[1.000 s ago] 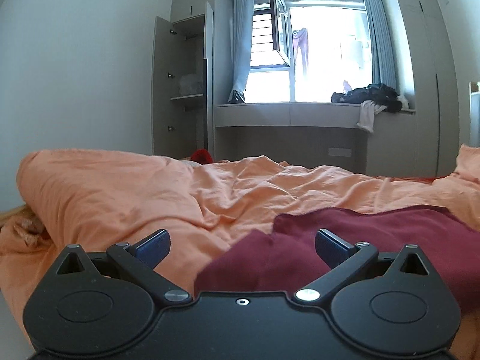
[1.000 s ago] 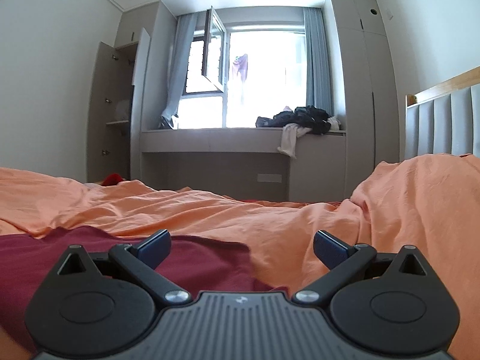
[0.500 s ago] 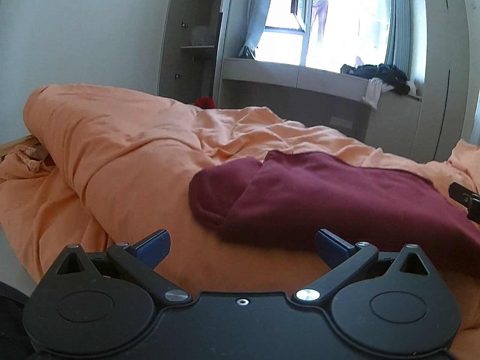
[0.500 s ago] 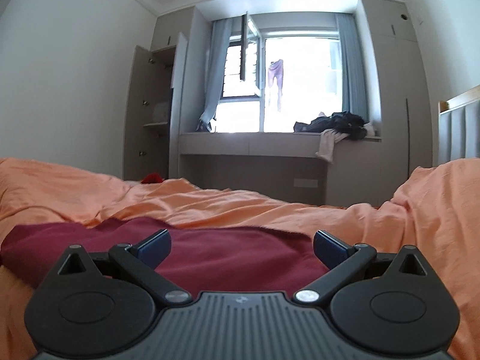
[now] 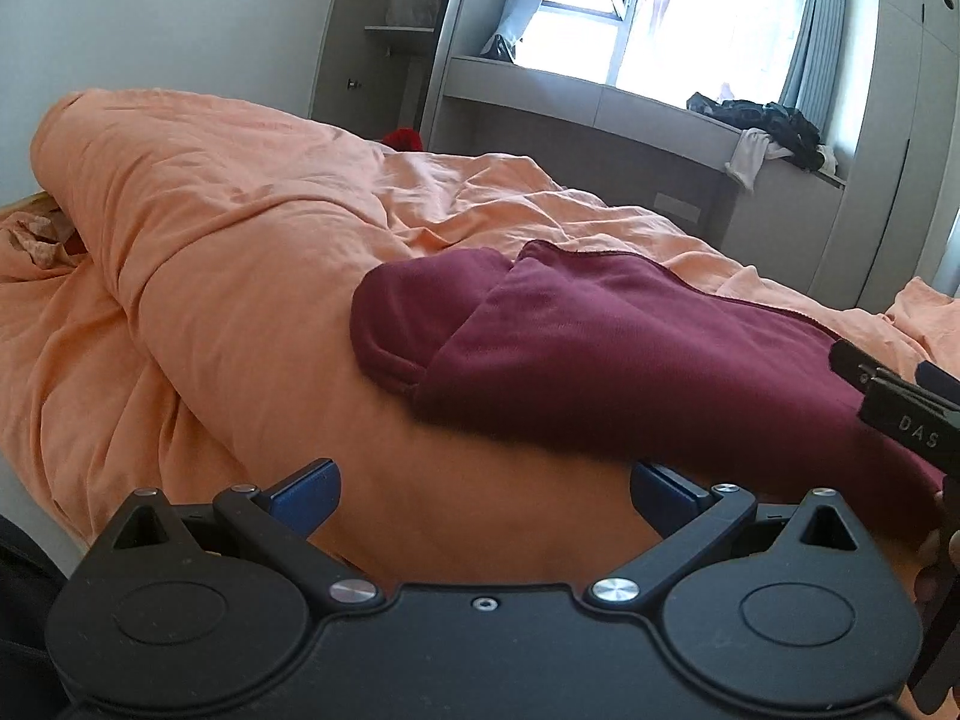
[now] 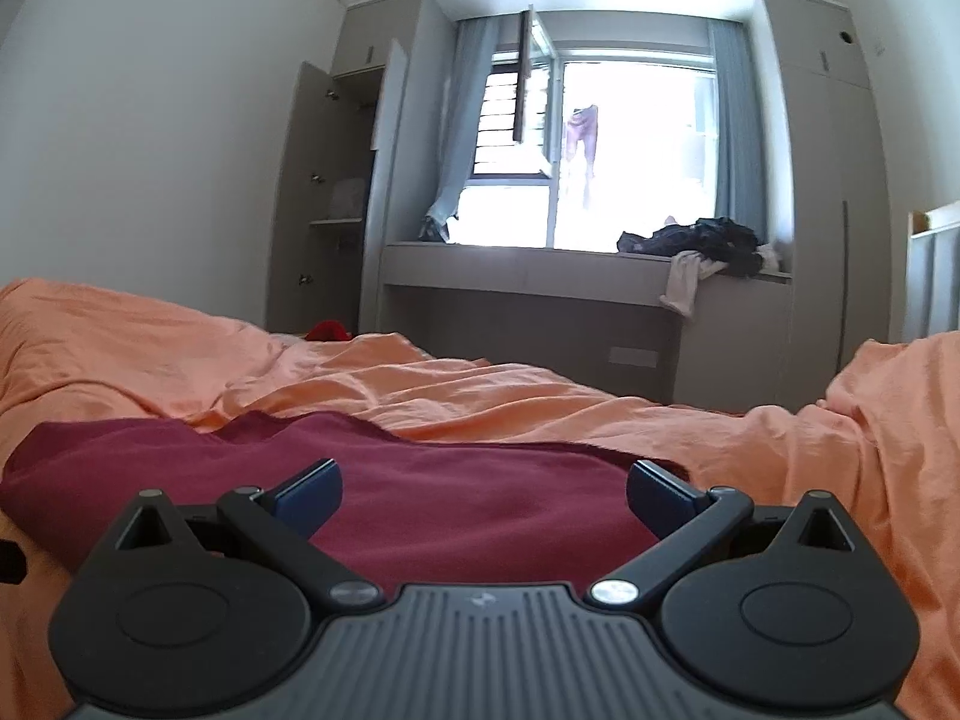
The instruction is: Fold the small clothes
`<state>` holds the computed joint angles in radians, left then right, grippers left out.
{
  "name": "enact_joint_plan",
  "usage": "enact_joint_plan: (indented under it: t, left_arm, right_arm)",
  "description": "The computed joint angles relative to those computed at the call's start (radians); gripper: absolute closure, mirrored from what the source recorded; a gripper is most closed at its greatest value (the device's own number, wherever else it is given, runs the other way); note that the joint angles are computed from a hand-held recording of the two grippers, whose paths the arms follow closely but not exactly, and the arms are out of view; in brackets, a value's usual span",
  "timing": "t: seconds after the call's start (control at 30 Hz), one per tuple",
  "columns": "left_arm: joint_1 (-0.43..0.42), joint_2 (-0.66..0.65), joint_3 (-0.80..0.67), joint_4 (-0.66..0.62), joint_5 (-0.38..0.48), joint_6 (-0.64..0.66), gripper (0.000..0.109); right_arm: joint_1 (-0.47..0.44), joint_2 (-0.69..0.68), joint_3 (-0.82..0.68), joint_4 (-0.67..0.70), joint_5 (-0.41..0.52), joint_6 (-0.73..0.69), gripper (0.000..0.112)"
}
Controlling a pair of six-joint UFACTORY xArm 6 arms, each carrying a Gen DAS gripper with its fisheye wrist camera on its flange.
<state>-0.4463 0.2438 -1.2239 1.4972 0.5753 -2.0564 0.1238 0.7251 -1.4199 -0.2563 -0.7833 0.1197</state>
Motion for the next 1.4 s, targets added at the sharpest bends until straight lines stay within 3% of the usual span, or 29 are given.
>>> enact_joint_plan:
  t: [0.47,0.7,0.9,1.4]
  left_arm:
    - [0.017,-0.003,0.017,-0.008,-0.032,-0.018,0.006]
    - [0.023,0.003,0.013,-0.001,-0.05,-0.015,0.006]
    - [0.027,0.01,0.009,0.001,-0.066,-0.004,0.006]
    - [0.037,-0.002,0.028,0.039,-0.061,-0.075,0.006]
  right_arm:
    - [0.018,-0.011,0.058,-0.034,0.029,-0.049,0.01]
    - [0.049,-0.01,0.088,0.067,-0.003,-0.145,0.01]
    - [0.064,-0.006,0.091,0.119,-0.001,-0.121,0.009]
    - [0.047,0.006,0.091,0.101,-0.02,-0.073,0.009]
